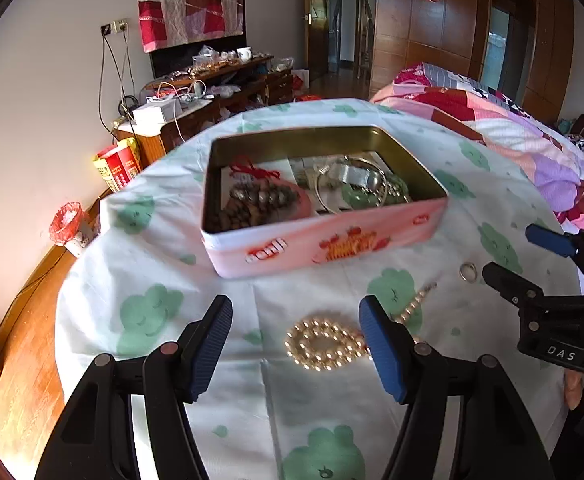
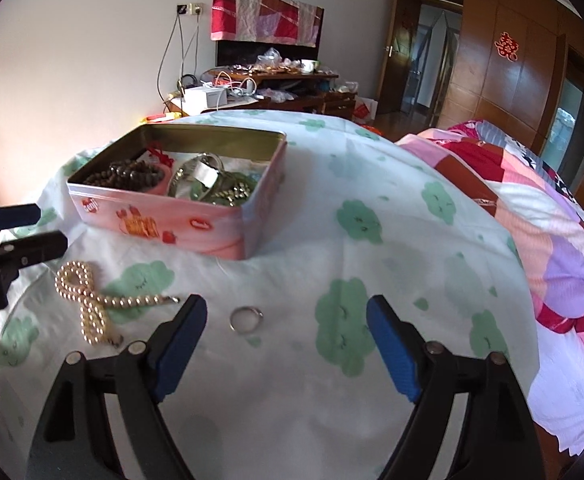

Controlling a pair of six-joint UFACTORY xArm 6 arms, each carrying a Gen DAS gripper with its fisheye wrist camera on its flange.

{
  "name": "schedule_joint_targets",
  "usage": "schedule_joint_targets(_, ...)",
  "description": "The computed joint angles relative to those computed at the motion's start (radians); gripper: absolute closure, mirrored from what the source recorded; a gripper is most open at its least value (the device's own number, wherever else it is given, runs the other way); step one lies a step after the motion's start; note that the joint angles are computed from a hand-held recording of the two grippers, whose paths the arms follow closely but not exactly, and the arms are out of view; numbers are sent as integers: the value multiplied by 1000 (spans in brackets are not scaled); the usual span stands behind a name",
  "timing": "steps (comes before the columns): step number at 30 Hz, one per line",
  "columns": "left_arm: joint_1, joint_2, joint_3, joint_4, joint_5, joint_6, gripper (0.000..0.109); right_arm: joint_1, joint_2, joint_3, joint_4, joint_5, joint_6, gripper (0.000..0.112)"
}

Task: Organize jewelry
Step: 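Reach the left gripper to the pearl necklace and grasp it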

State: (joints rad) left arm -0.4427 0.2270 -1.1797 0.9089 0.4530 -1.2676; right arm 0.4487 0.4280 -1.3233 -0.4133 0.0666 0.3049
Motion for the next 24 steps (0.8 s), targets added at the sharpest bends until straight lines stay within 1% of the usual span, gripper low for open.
schedule_joint_targets(3,-6,3,7,-16,-13,9,42,-16,-16,19,-117,-5,102,24)
schedule_joint_targets(6,-15,11,9,-41,-30,30,42,-27,-26,33,-199,-2,170,24)
schedule_joint_targets(10,-36,26,-3,-52,-28,56,42,-33,-24,37,-223,8,191,24)
schedule_joint_targets(13,-46,40,-15,-69,-33,87,42,-38,-25,44,-225,-3,200,24)
schedule_joint_targets(17,-45,71,-34,-121,-35,140,42,-40,-26,40,-276,3,250,24)
schedule_joint_targets(21,-30,72,-25,-95,-63,107,42,-39,-26,41,-266,4,242,24)
schedule_joint_targets(22,-29,70,-21,-88,-66,102,43,-40,-26,41,-266,3,242,24)
schedule_joint_targets(23,-29,67,-18,-80,-66,99,49,-39,-28,44,-262,3,239,24)
schedule_joint_targets(24,-27,63,-13,-75,-70,99,57,-39,-27,42,-263,5,240,24)
